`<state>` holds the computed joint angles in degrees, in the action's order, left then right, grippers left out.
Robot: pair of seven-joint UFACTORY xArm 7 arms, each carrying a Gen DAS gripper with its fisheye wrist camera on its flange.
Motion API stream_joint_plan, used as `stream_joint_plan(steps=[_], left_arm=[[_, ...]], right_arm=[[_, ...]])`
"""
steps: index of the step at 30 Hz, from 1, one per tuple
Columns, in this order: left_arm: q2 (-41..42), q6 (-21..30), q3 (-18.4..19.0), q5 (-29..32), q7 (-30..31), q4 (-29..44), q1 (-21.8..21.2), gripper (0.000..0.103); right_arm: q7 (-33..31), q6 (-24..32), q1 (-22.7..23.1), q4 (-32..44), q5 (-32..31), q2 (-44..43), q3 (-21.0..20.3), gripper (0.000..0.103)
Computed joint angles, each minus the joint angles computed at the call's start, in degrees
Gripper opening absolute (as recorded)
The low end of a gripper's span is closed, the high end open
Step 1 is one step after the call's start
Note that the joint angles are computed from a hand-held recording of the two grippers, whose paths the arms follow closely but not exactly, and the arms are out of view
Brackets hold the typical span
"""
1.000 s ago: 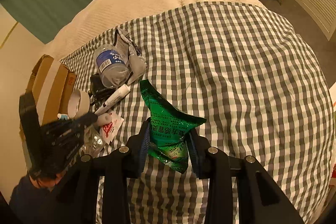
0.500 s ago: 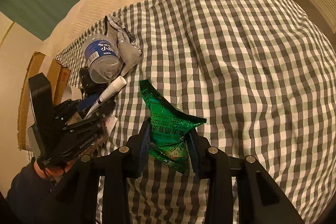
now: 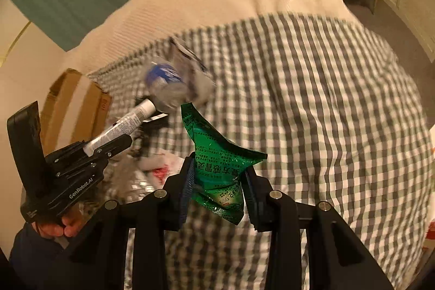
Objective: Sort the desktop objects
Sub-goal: 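Lift the white tube with the left tool while the right tool carries the green packet toward the box, then open both tools over the cardboard box to drop the tube and packet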
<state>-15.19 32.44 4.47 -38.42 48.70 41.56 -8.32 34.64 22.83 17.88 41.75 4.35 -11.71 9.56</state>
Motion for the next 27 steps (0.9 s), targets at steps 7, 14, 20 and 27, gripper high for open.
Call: stream_joint_plan(steps=[7, 14, 20, 27], left_arm=[[-7.3, 5.6, 3.5, 8.8, -2.1, 5.4, 4.9, 0.013], [-7.8, 14.1, 8.5, 13.3, -4.1, 15.0, 10.5, 0.013], [-2.3, 16.2, 9.6, 17.1, -10.3, 21.6, 17.2, 0.013], [2.6, 14.0, 12.4, 10.1, -4.8, 17.1, 21.6, 0.013]], right_arm=[[6.5, 6.7, 1.8, 9.5, -2.1, -1.1, 3.3, 0.034], [16.4, 10.4, 4.1, 27.9, -15.7, 8.7, 9.5, 0.034], [20.7, 19.9, 15.6, 52.8, -30.4, 25.8, 8.6, 0.034], [21.7, 14.2, 21.3, 63.1, -24.5, 38.5, 5.6, 0.034]])
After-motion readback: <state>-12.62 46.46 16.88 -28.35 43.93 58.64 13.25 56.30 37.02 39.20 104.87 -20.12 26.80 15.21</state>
